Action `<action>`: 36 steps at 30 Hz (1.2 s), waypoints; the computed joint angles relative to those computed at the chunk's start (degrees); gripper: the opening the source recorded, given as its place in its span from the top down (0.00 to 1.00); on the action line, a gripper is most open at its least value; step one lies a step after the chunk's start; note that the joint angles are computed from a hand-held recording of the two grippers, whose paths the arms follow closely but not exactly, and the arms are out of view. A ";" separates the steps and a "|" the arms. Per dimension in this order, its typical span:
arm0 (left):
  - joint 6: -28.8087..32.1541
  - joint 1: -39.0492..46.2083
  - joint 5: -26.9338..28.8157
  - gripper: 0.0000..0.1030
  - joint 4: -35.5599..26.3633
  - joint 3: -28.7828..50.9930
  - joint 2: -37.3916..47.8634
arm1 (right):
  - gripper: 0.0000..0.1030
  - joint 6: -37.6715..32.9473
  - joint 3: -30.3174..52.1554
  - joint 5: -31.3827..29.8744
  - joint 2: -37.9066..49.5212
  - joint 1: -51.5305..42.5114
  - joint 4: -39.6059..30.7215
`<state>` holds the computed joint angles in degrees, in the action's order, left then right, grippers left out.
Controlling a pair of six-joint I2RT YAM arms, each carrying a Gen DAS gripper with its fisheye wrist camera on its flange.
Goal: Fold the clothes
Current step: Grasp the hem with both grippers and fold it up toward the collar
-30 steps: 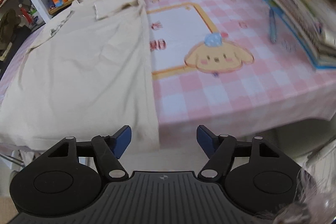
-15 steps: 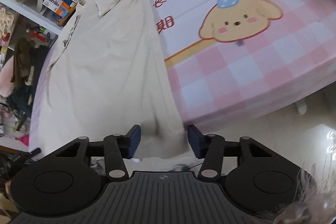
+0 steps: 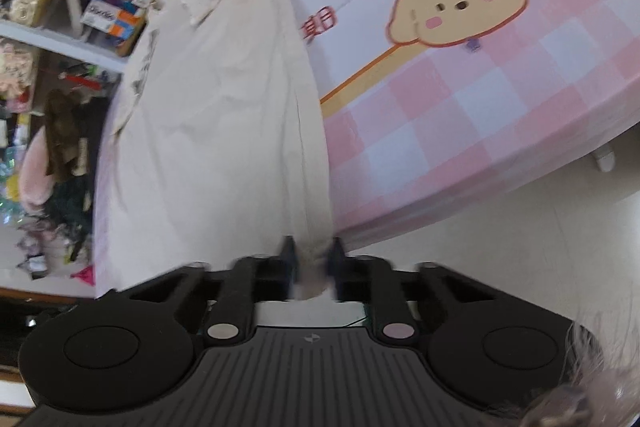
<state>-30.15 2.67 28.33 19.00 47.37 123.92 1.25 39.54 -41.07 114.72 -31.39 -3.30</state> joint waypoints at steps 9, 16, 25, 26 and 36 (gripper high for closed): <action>2.14 -1.62 -1.24 0.96 -0.37 -4.99 -7.54 | 0.95 -7.39 -1.10 -2.19 -4.37 -3.72 -6.27; -0.16 -2.17 -2.20 0.96 2.99 -12.29 -10.95 | 0.95 -16.60 -1.02 -3.30 -5.33 -8.44 -14.48; -3.43 -1.54 -1.70 0.96 9.94 -26.39 -14.95 | 0.95 -33.36 -0.05 1.67 -2.83 -18.47 -29.51; -4.09 -1.61 -1.75 0.96 10.92 -27.52 -15.09 | 0.95 -35.01 0.23 2.49 -2.42 -19.47 -31.07; -21.32 -6.26 -7.25 0.96 37.30 -31.20 -22.93 | 0.95 -44.71 11.74 -17.79 -0.91 -25.65 -50.51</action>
<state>-51.47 -3.59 21.07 56.31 16.18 100.98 -43.45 51.28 -58.86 113.81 -57.04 -53.80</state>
